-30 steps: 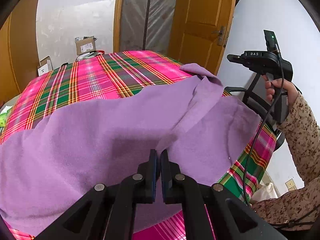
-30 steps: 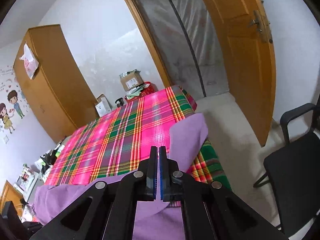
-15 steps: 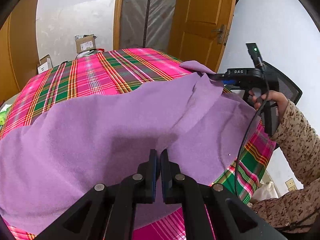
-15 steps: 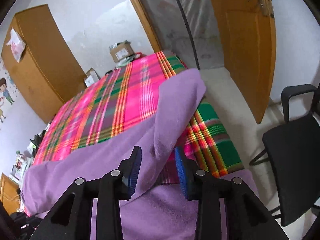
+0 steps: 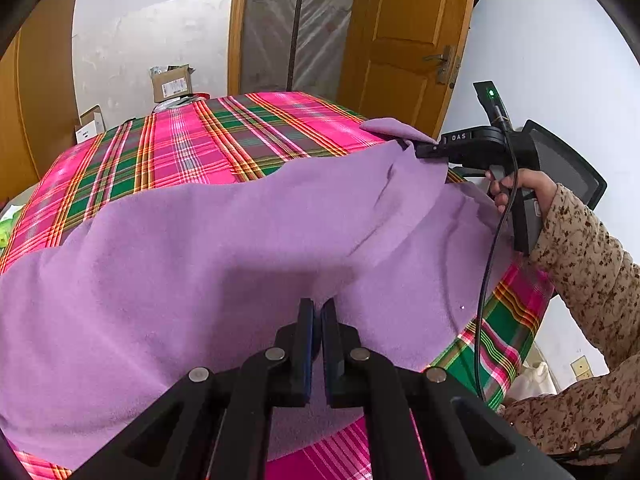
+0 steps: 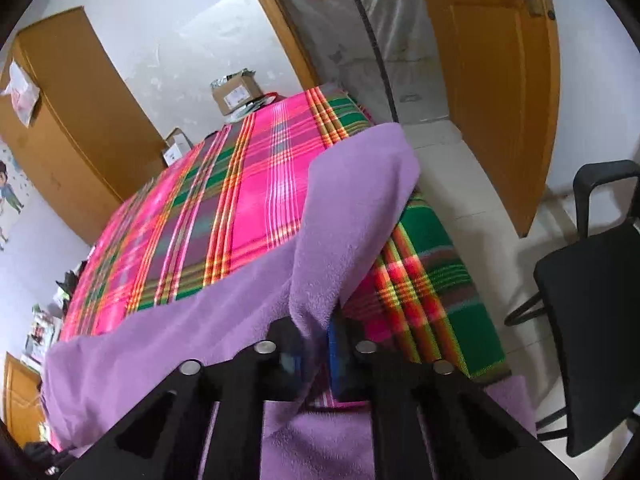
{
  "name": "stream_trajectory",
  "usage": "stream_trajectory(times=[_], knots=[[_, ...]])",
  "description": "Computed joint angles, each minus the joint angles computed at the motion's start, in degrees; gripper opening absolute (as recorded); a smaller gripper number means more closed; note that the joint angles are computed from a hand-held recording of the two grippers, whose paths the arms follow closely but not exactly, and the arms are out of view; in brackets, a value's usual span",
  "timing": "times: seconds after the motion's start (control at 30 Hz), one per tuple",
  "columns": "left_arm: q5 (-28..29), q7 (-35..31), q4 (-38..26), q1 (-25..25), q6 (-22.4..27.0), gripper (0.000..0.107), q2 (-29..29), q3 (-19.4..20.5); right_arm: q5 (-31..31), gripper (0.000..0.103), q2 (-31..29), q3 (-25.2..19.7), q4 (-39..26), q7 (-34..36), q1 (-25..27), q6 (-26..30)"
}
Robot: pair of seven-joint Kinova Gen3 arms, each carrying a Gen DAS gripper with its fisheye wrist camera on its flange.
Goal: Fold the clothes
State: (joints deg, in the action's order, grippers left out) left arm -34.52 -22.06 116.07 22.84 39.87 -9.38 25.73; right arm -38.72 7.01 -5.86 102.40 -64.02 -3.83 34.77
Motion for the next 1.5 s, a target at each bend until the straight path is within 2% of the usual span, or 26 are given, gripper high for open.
stream_trajectory(times=[0.27,0.47,0.67,0.83,1.2,1.33,1.5], knots=[[-1.49,1.74,-0.07,-0.14,0.63,0.004,-0.53,0.77,-6.7,0.005,-4.73,0.58,3.9,7.28,0.27,-4.24],[-2.55,2.24,-0.52,-0.52,1.7,0.004,-1.3,1.82,-9.95,0.005,-9.97,3.26,6.47,12.05,-2.54,-7.48],[-3.21,2.29,-0.76,-1.0,1.95,0.004,-2.6,2.81,-7.69,0.005,-15.69,5.99,8.92,11.95,-6.9,-11.32],[-2.62,1.29,-0.72,-1.8,2.0,0.004,-3.74,3.91,-7.55,0.005,-19.73,10.09,10.91,12.66,-10.78,-12.04],[-0.55,-1.05,-0.48,-3.37,1.55,0.004,-4.95,6.46,2.5,0.005,-28.02,12.6,17.2,5.04,-14.42,-16.1],[0.26,-1.16,-0.04,-3.63,1.27,0.004,-4.59,7.11,6.43,0.005,-29.02,12.95,18.83,1.99,-14.53,-15.9],[2.03,-1.93,0.43,-2.47,0.72,0.004,-3.0,6.27,8.81,0.005,-28.75,17.47,20.78,-1.16,-17.49,-13.79]])
